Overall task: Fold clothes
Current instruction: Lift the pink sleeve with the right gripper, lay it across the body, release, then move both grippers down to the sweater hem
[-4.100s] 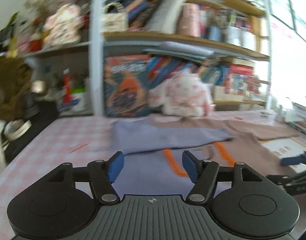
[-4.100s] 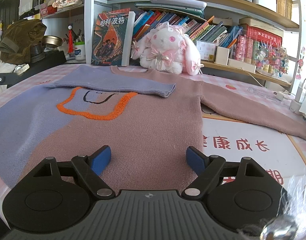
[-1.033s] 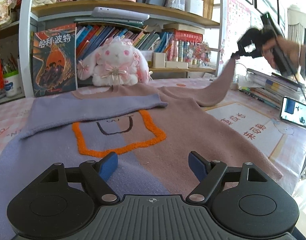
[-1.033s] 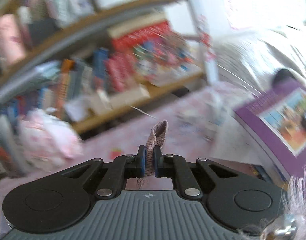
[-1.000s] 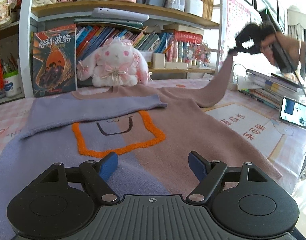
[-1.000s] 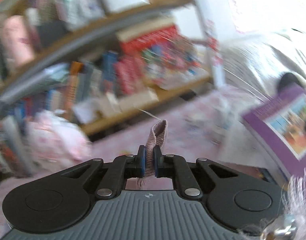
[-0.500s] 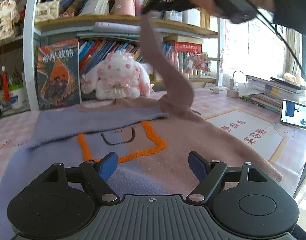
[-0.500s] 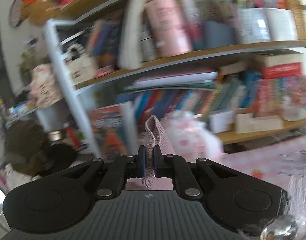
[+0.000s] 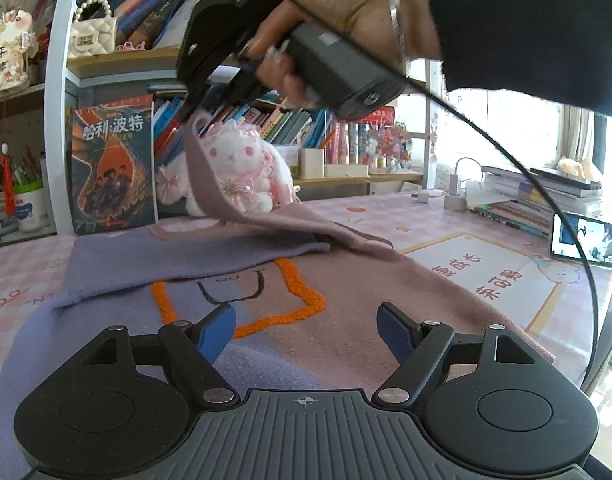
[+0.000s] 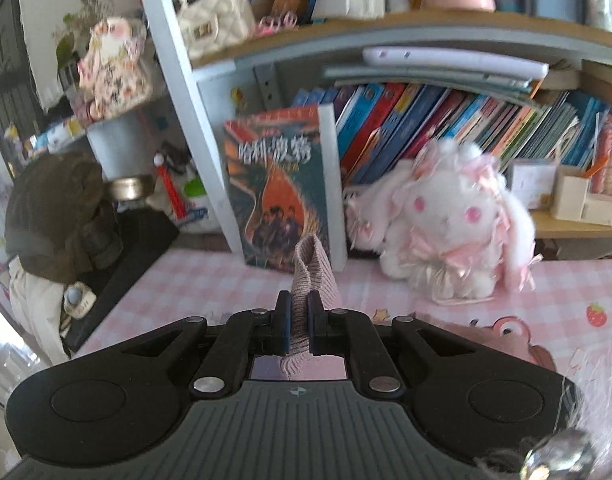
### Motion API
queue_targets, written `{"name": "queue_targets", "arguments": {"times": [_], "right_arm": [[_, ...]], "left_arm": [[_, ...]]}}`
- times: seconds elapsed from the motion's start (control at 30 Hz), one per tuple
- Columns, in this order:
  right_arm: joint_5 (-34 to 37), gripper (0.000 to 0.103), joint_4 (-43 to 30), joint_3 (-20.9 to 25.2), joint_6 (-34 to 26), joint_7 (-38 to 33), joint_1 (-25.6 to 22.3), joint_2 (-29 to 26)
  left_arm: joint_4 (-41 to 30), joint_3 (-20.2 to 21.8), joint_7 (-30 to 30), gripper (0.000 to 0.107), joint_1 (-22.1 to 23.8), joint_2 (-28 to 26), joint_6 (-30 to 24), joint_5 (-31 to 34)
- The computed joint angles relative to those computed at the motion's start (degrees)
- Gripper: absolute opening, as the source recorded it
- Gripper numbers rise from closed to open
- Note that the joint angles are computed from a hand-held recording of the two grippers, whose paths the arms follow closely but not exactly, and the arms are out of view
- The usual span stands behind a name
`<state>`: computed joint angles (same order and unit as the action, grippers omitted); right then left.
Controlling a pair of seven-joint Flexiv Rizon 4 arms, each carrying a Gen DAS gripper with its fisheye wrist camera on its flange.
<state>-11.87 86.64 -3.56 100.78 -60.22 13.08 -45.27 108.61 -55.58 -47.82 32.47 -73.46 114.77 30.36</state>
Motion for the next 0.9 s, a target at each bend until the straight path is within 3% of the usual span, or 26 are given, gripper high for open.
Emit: {"name": "queue_targets", "arguments": {"times": [0.23,0.4,0.63,0.8,0.9], "right_arm": [[1.0,0.008,-2.4,-2.1,-2.3,2.4,1.8,-2.2],[1.4,0.032,-1.8,1.1,-1.6,3.6,-0.6,-1.9],[2.0,0.032,4.4,-0.7,1.8,2.8,0.2,1.6],[4.1,0.032,12.8,-5.8,5.3,-0.1,4.3,4.9],[7.0,0.032,18.7,-7.3,8.4,-2.1,6.3,6.8]], "left_arm": [[0.0,-0.5,0.4,0.08,0.4,-0.8,-0.2,0.2],[0.0,-0.2,0.3,0.08,0.1,-0.5,0.2,0.0],[-0.3,1.4,-1.2,0.08,-0.9,1.0,1.4,-0.1],[-0.5,3.0,-3.0,0.08,-2.0,2.6,1.9,-0.1],[-0.7,4.8,-4.8,0.08,-3.1,3.1,5.5,0.7]]}}
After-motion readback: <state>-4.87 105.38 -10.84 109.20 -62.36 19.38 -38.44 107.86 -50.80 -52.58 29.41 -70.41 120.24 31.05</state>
